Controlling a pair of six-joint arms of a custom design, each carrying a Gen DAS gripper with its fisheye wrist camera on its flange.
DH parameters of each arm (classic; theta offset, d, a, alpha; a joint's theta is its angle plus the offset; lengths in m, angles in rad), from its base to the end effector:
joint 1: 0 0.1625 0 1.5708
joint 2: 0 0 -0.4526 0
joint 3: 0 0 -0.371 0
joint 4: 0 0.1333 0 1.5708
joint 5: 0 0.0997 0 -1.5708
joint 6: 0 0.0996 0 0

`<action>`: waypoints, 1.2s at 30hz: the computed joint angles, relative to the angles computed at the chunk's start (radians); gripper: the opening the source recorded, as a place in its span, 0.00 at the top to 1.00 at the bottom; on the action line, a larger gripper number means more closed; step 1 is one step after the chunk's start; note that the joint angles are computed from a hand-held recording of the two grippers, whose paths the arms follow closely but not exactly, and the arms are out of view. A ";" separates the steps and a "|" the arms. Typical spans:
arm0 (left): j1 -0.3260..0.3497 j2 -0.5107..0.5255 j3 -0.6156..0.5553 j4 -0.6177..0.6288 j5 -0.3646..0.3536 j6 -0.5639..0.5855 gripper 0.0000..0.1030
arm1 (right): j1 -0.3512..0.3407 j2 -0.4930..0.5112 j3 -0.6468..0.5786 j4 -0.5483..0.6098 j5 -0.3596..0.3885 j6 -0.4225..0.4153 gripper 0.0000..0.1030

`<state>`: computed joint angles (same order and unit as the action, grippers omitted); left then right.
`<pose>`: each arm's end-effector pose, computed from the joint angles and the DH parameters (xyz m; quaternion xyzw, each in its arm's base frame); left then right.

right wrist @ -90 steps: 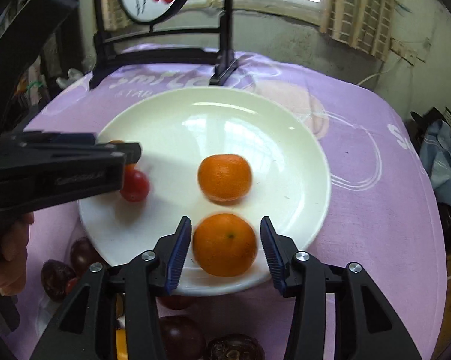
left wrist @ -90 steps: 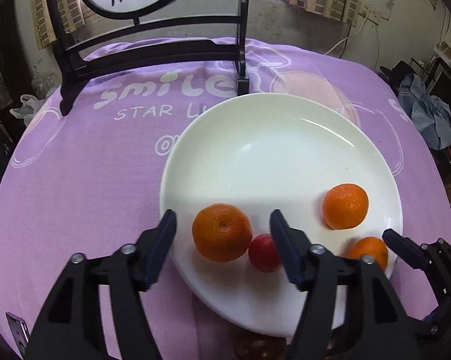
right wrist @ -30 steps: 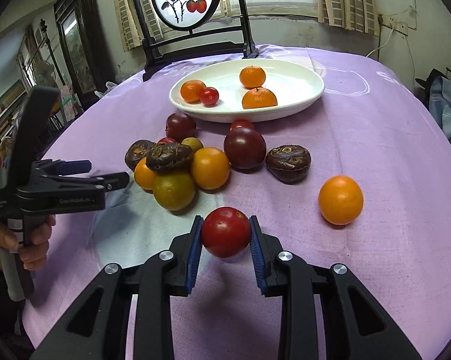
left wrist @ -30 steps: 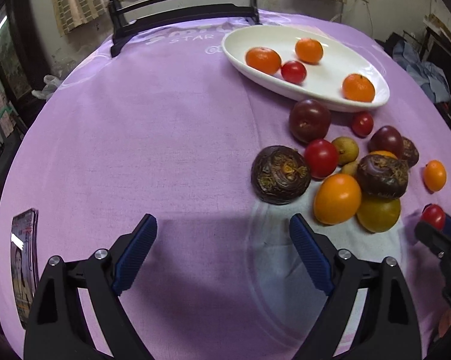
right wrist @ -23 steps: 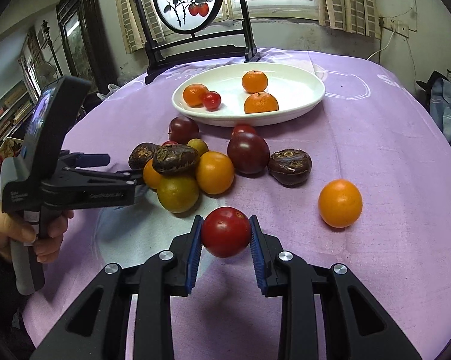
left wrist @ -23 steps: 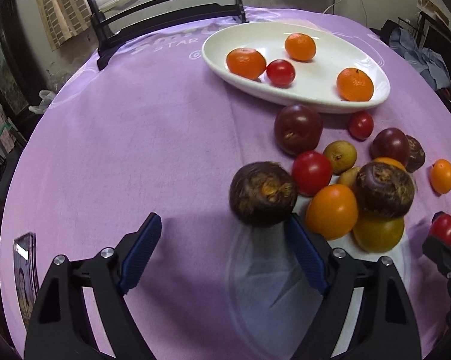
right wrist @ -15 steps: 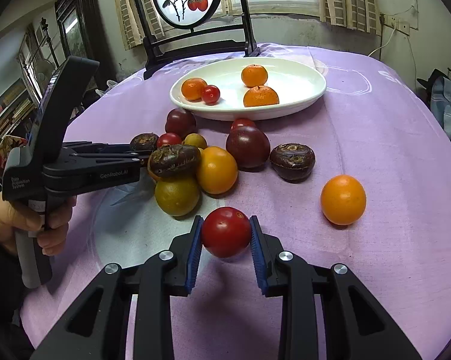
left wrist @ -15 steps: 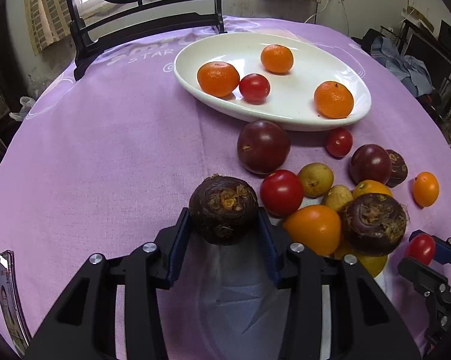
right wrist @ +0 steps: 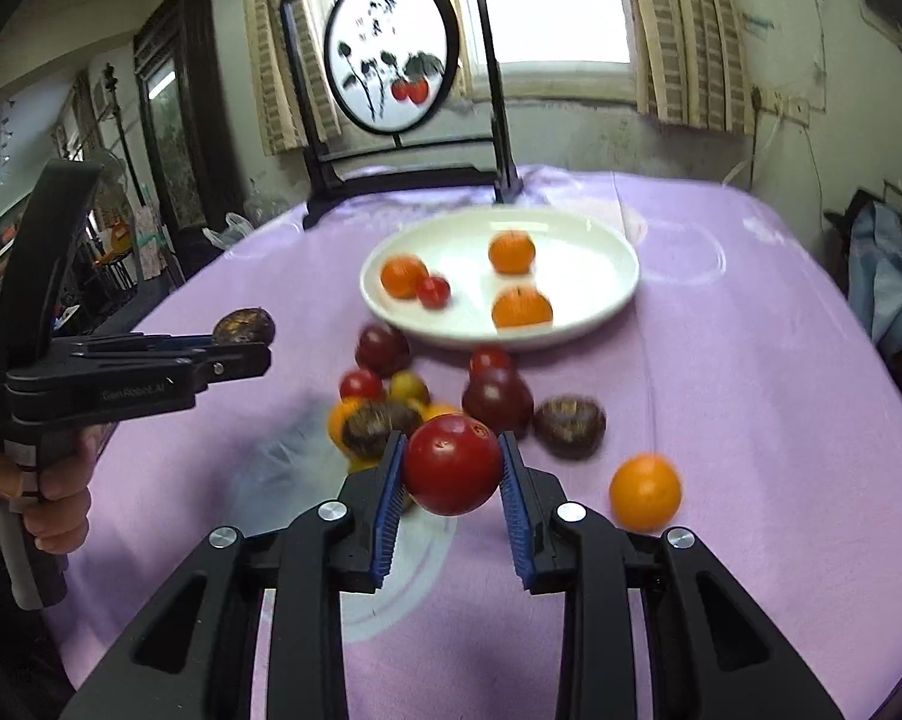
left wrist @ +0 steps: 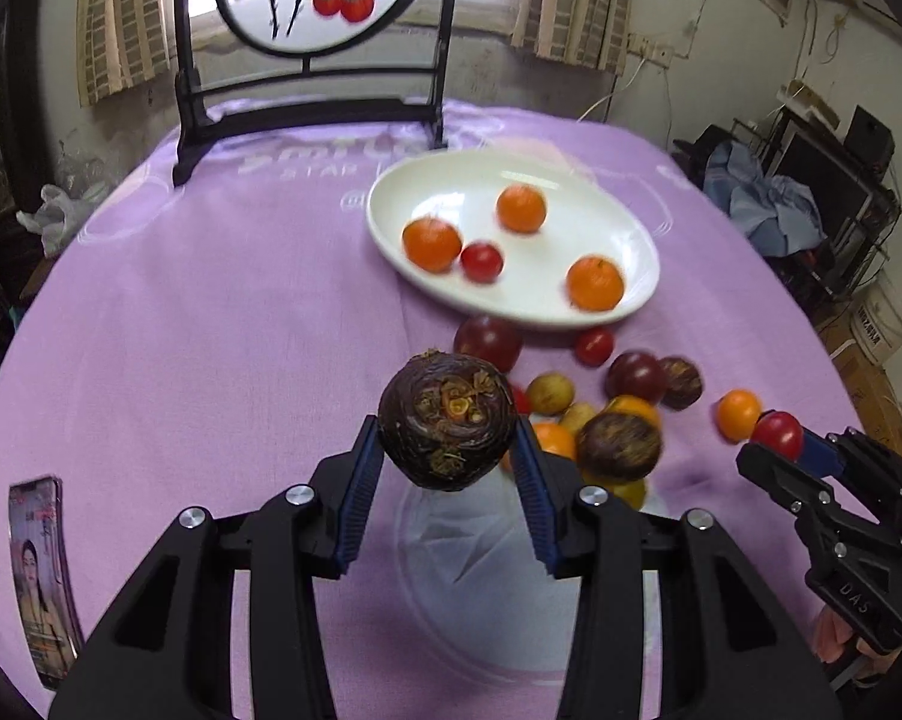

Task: Organize fruits
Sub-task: 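Carry both fruits onto the white plate and open both tools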

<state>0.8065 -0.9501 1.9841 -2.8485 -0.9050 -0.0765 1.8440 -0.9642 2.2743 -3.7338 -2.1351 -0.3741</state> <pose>-0.2529 -0.5453 0.1599 0.2789 0.8966 -0.2373 0.2492 0.2073 -0.4431 0.1956 0.1689 -0.8657 0.3840 0.2732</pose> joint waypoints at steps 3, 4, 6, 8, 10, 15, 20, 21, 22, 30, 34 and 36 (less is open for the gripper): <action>-0.014 0.020 -0.049 -0.014 -0.004 0.025 0.59 | 0.017 -0.014 -0.067 0.061 -0.016 -0.052 0.70; -0.018 0.033 -0.071 -0.018 -0.003 0.030 0.59 | 0.019 -0.015 -0.098 0.091 -0.016 -0.066 0.70; -0.020 0.073 -0.123 -0.041 0.003 0.059 0.59 | 0.017 -0.002 -0.154 0.121 -0.019 -0.099 0.70; -0.014 0.126 -0.189 -0.039 0.029 0.069 0.59 | 0.006 0.020 -0.218 0.150 -0.023 -0.124 0.70; 0.008 0.188 -0.282 -0.001 0.021 0.075 0.59 | -0.019 0.044 -0.282 0.195 -0.018 -0.124 0.70; 0.060 0.335 -0.516 0.174 0.047 0.000 0.59 | -0.081 0.096 -0.414 0.304 -0.029 -0.022 0.70; 0.084 0.406 -0.610 0.242 0.072 -0.031 0.58 | -0.130 0.129 -0.484 0.364 -0.026 0.045 0.69; 0.089 0.419 -0.631 0.259 0.073 -0.042 0.57 | -0.139 0.134 -0.494 0.375 -0.020 0.063 0.68; 0.090 0.432 -0.641 0.243 0.078 -0.034 0.54 | -0.147 0.138 -0.510 0.394 -0.020 0.087 0.62; 0.059 0.382 -0.554 0.146 0.090 -0.002 0.20 | -0.154 0.091 -0.432 0.350 0.001 0.132 0.49; 0.036 0.321 -0.446 0.081 0.115 0.000 0.14 | -0.149 0.046 -0.346 0.314 0.008 0.150 0.42; 0.023 0.299 -0.406 0.076 0.132 -0.009 0.14 | -0.135 0.042 -0.324 0.305 -0.022 0.138 0.42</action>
